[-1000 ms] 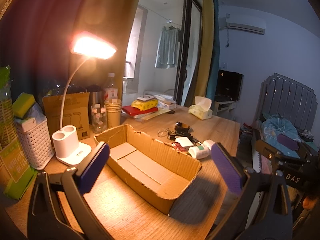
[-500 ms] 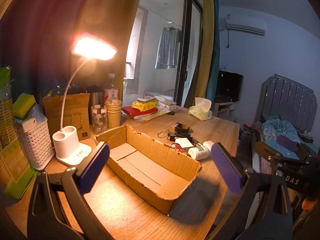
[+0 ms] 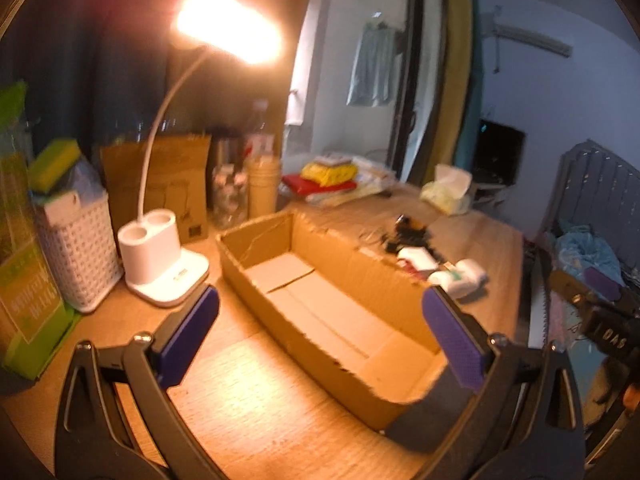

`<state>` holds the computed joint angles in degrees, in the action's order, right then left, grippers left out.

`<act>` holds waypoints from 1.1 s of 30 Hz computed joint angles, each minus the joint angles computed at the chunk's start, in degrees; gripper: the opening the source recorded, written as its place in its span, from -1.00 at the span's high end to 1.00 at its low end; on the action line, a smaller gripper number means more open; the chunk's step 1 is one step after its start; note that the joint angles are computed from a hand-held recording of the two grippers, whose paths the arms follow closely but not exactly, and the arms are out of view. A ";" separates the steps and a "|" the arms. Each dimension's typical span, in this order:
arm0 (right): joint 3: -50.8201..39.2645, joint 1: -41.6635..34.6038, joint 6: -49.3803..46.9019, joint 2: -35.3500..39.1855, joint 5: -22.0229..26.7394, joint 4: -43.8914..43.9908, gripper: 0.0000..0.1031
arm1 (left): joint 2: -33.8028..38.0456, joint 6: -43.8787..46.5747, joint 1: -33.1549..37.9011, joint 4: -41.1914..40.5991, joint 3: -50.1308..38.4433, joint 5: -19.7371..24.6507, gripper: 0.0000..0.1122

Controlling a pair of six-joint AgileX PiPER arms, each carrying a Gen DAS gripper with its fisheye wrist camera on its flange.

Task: Organize rigid objects
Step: 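Move the left tool over the cardboard box while the right tool advances toward the table items, then move the open right tool toward the white AirPods case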

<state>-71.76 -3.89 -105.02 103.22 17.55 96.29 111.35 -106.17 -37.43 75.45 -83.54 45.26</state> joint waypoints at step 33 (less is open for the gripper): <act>-22.19 -2.44 39.86 18.87 3.03 -37.37 -0.81 | 19.36 56.14 16.60 -52.19 -27.45 -4.40 0.67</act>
